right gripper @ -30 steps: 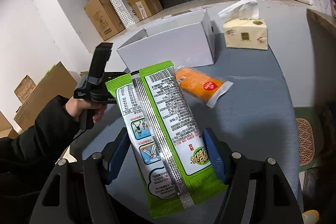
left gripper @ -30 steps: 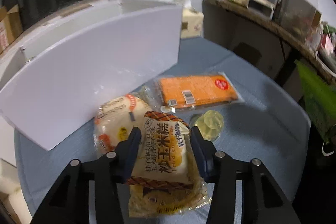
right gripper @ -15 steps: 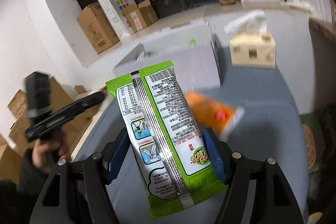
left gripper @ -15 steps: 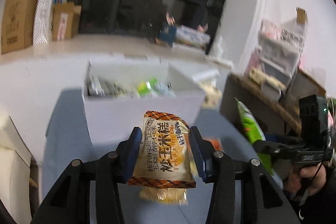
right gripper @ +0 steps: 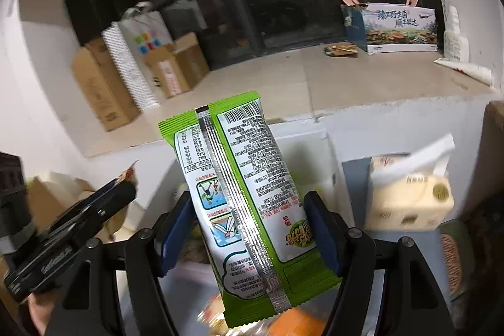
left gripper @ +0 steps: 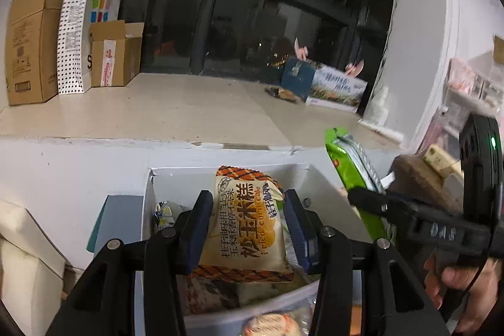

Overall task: Organize snacks
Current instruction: 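Carry both packs over the white box and release them inside, then move both tools back toward the remaining snacks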

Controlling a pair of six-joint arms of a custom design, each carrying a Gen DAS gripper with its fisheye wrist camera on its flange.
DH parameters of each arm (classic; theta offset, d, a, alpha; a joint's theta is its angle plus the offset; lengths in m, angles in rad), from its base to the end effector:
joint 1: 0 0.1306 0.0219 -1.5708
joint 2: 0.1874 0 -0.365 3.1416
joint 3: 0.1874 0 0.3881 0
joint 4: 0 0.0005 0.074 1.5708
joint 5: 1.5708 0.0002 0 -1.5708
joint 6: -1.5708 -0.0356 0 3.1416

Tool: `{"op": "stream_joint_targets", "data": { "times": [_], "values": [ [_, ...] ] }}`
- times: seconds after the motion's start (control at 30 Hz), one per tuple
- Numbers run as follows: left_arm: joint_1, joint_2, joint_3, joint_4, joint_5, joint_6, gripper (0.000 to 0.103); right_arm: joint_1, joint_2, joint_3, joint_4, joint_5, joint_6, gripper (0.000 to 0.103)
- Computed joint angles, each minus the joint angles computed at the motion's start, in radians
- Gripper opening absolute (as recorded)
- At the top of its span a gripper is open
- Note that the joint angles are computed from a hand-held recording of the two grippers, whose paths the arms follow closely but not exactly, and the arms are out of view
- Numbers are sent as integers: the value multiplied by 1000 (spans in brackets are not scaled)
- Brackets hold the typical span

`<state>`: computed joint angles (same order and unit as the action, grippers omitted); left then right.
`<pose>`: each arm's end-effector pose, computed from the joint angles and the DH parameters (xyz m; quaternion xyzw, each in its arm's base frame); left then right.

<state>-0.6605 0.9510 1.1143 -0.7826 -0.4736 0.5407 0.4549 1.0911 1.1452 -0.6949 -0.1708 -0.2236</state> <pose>0.2764 -0.1948 0.4636 -0.0555 0.8690 -0.0796 0.4852 0.3493 0.1770 0.4357 -0.1407 0.8802 0.2206 0.3960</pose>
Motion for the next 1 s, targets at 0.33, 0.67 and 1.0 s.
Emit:
{"op": "stream_joint_targets", "data": {
  "times": [0.33,0.67,1.0],
  "values": [
    [21,64,0,-24,-33,12,103,-85,120,55,1,-90,-52,103],
    [-6,36,-11,-43,-1,20,103,-73,51,6,-3,-77,31,103],
    [-268,-110,-75,-117,-137,68,103,-72,-291,-198,-18,-183,143,103]
  ]
}}
